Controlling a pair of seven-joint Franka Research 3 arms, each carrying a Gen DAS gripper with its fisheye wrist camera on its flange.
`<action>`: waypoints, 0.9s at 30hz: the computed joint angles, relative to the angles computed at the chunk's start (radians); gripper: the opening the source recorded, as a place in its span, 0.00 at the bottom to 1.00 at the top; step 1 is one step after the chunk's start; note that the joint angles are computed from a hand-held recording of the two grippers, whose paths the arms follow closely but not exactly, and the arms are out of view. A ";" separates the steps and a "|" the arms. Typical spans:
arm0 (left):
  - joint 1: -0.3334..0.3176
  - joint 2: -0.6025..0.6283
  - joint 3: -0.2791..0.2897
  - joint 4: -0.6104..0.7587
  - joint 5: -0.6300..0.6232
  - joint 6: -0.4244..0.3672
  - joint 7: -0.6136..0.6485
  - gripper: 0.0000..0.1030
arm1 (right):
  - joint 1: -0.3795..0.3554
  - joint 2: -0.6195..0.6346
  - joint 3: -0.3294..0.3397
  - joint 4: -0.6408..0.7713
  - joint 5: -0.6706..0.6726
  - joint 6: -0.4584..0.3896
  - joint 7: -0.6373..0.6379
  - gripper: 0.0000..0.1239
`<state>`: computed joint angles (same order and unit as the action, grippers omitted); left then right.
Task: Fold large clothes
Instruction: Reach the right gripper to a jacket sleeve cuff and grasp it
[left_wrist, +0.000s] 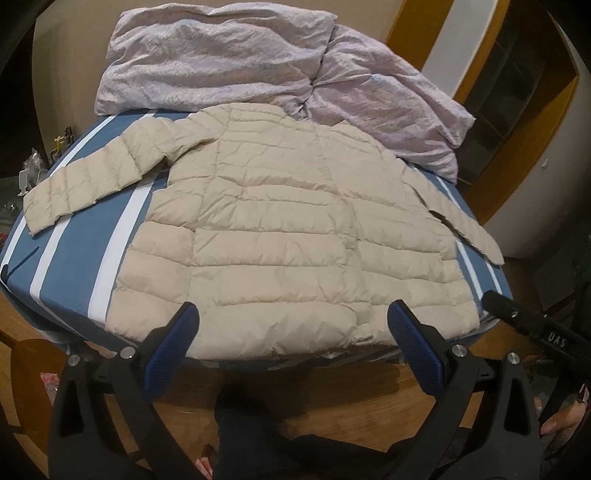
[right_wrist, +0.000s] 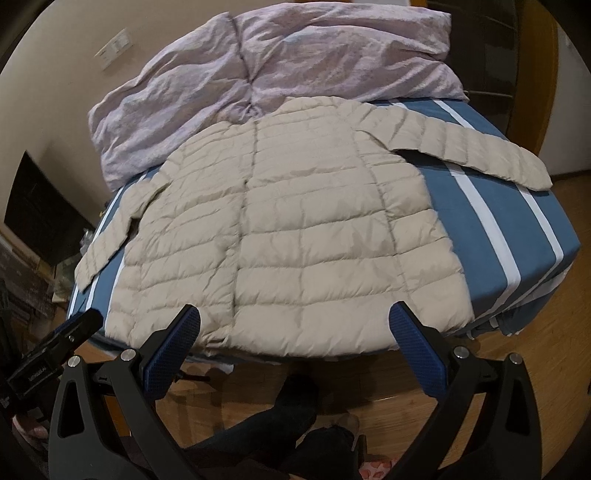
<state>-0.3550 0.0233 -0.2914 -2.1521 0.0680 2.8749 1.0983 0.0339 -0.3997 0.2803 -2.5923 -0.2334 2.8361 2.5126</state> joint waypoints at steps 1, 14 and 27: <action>0.000 0.009 0.002 0.013 0.012 -0.011 -0.009 0.98 | -0.006 0.002 -0.003 0.000 -0.002 0.001 0.002 0.82; -0.031 0.213 0.041 0.288 0.298 -0.234 -0.191 0.98 | -0.106 0.092 -0.118 0.034 -0.025 -0.067 0.007 0.82; -0.084 0.454 0.096 0.624 0.391 -0.458 -0.257 0.98 | -0.231 0.269 -0.339 0.124 0.054 -0.092 0.038 0.76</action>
<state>-0.4388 0.4773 -0.1953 -1.5280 0.4595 2.4167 0.8414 -0.1975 -0.1307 -0.0587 -2.4678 -0.1795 2.7440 2.5504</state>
